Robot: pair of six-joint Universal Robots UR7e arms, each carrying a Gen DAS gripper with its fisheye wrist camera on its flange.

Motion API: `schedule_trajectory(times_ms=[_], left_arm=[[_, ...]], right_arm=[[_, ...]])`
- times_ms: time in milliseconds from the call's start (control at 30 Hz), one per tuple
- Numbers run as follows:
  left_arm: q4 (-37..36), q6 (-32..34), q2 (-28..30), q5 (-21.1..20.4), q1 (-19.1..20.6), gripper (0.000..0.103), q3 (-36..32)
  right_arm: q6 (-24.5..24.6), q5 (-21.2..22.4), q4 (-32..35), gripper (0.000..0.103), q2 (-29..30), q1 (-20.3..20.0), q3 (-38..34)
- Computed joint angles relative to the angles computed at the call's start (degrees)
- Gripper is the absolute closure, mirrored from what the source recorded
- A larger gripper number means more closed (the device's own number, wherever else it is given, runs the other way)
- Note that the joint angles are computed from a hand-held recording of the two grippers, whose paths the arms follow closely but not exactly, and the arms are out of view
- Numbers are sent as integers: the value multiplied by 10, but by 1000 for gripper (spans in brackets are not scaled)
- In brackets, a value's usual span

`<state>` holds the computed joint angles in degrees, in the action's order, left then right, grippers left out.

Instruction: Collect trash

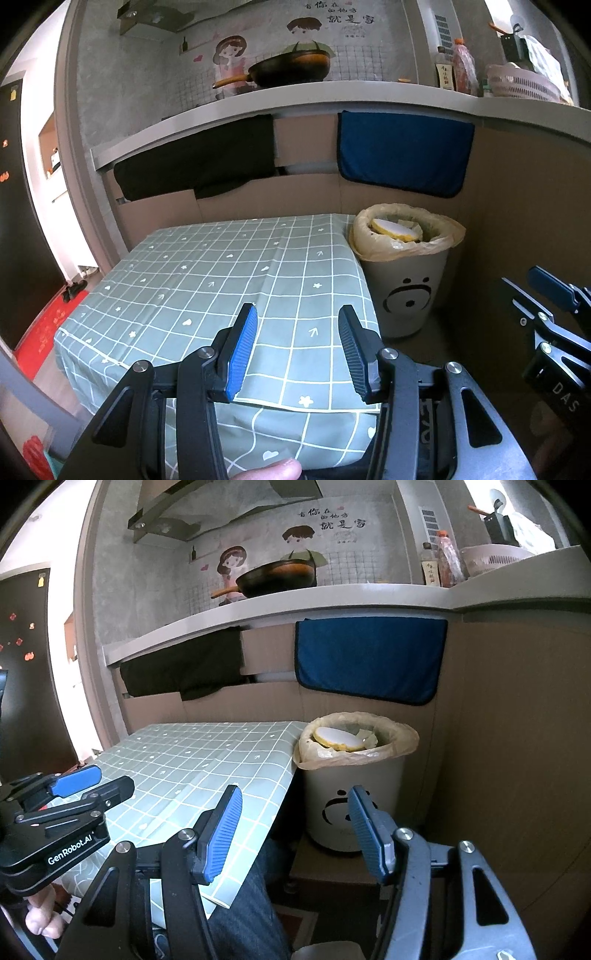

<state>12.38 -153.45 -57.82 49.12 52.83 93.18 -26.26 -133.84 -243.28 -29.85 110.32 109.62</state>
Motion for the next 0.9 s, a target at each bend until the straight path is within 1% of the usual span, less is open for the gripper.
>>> schedule_trajectory(times_ms=[200,900], left_arm=[[2,-1,0,2,-1,56,-1],[7,5,-4,13,3,56,-4]], right_arm=[[-8,-1,-9,45,0,1,-1],[-6,-5,-7,45,0,2,-1]])
